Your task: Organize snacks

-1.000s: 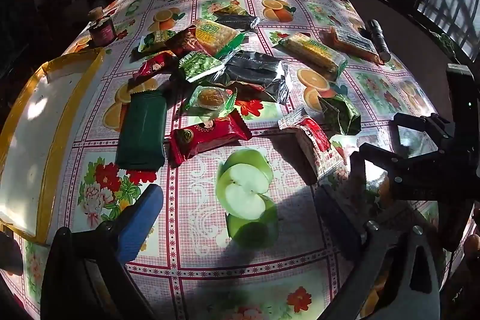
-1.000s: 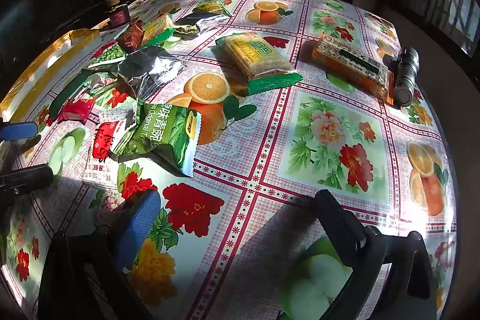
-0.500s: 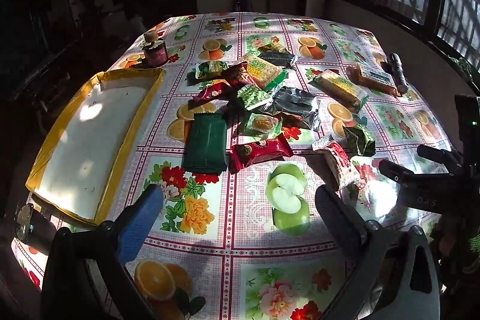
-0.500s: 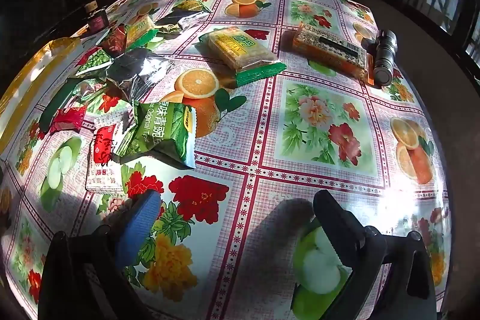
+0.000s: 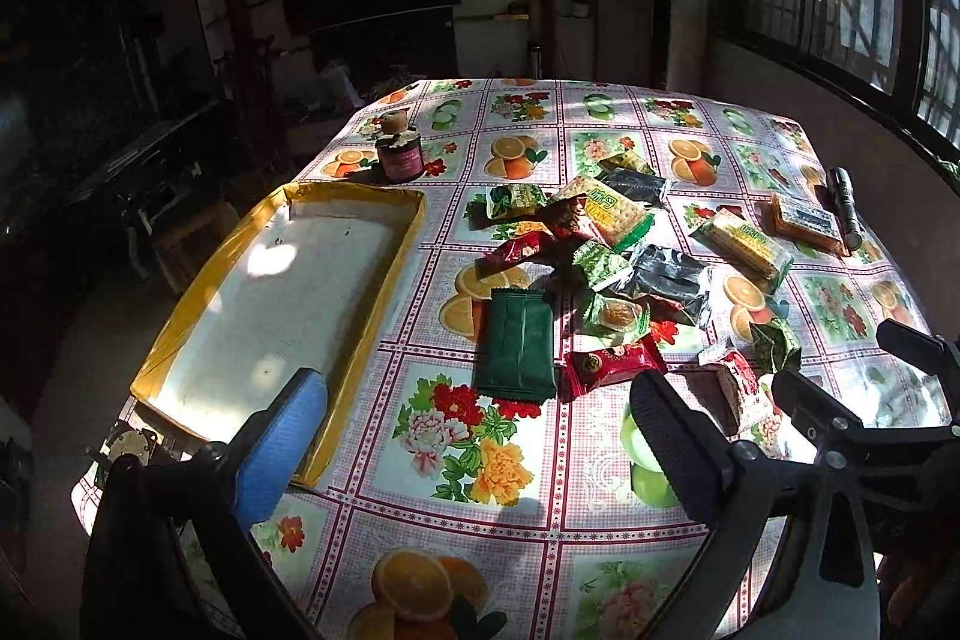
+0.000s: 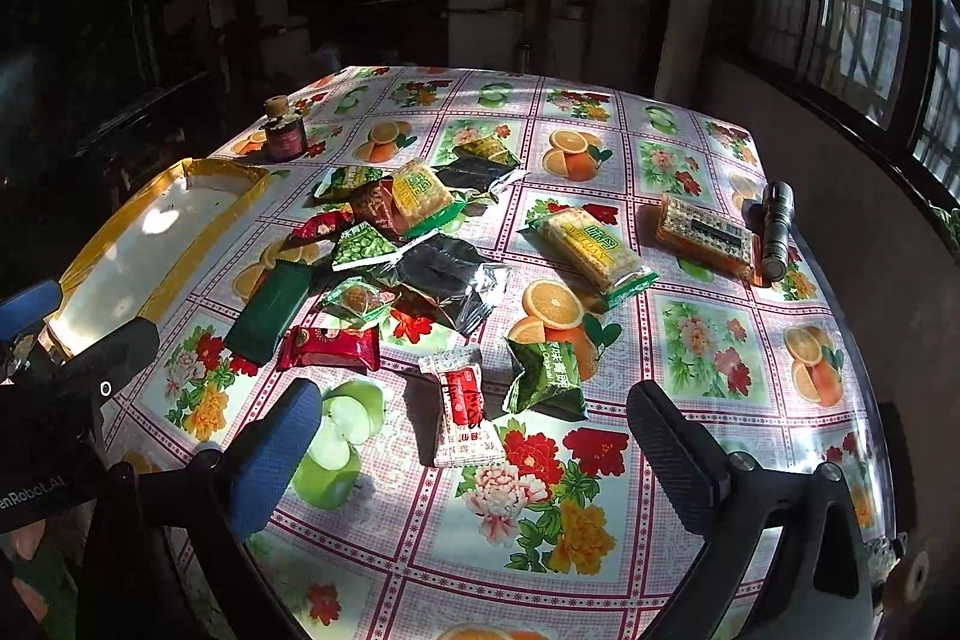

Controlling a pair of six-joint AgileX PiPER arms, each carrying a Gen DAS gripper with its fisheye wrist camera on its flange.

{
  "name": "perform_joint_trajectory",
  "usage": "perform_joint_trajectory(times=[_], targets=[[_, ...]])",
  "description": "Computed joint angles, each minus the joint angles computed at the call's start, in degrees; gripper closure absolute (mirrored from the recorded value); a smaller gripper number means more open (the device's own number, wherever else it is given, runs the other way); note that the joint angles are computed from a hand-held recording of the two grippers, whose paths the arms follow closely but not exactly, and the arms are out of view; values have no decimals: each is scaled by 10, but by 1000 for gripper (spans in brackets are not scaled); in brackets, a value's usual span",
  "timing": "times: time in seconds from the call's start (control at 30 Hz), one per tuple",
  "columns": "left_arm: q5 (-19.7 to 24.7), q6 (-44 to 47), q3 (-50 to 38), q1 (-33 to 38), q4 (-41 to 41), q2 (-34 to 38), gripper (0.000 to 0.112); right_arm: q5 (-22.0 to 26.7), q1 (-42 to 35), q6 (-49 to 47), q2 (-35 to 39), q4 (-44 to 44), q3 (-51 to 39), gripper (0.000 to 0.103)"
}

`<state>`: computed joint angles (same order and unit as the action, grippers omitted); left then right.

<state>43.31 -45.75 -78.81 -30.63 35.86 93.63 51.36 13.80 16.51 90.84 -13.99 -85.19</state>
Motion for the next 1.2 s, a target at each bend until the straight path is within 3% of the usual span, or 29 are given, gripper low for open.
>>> perform_joint_trajectory(times=[0.2, 0.5, 1.2], targets=[[-4, 0, 9, 16, -2, -9, 11, 15, 18, 32, 7, -28, -5, 1], [4, 5, 10, 23, -20, -2, 11, 56, 48, 106, 10, -145, -13, 1], [35, -22, 5, -22, 15, 5, 11, 50, 36, 116, -24, -158, 22, 1]])
